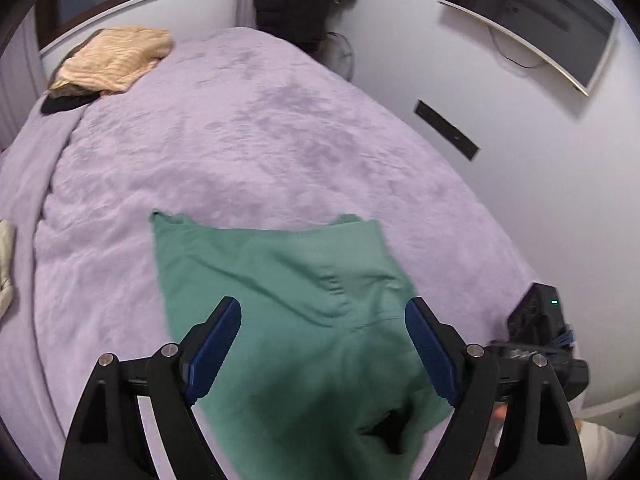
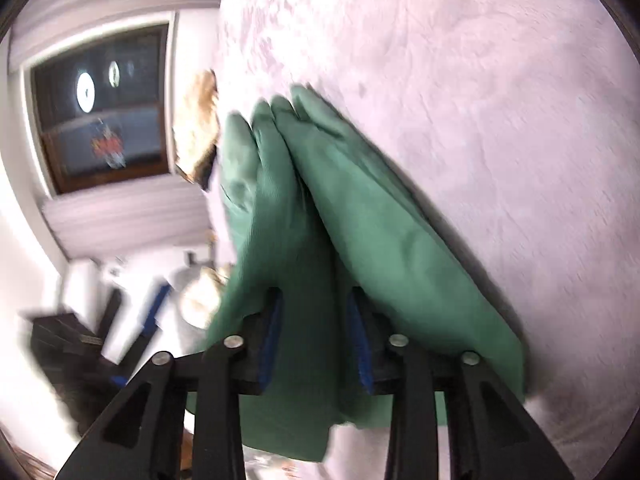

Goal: Fold small clothes

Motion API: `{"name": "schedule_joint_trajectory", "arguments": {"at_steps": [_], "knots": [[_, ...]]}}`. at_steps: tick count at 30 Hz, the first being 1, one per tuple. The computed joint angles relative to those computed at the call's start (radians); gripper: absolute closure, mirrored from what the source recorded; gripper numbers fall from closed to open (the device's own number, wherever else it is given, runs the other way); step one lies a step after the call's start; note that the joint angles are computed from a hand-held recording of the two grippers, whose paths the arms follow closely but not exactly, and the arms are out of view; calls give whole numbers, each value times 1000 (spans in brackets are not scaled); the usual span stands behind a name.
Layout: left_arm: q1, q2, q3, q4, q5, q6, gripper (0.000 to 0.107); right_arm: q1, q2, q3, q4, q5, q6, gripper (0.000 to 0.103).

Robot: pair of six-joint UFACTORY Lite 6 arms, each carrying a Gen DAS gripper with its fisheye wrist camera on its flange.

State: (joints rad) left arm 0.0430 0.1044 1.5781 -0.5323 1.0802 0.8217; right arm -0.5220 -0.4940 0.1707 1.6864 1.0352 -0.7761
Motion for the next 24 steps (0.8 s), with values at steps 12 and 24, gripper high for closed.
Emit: {"name": "schedule_joint_trajectory", "arguments": {"at_steps": [12, 24], "knots": [[229, 226, -70, 173, -188, -68, 22, 122, 415, 315, 233, 50, -122, 35], [128, 364, 206, 172, -193, -197, 22, 331, 527, 962, -526, -301, 326, 95]]}}
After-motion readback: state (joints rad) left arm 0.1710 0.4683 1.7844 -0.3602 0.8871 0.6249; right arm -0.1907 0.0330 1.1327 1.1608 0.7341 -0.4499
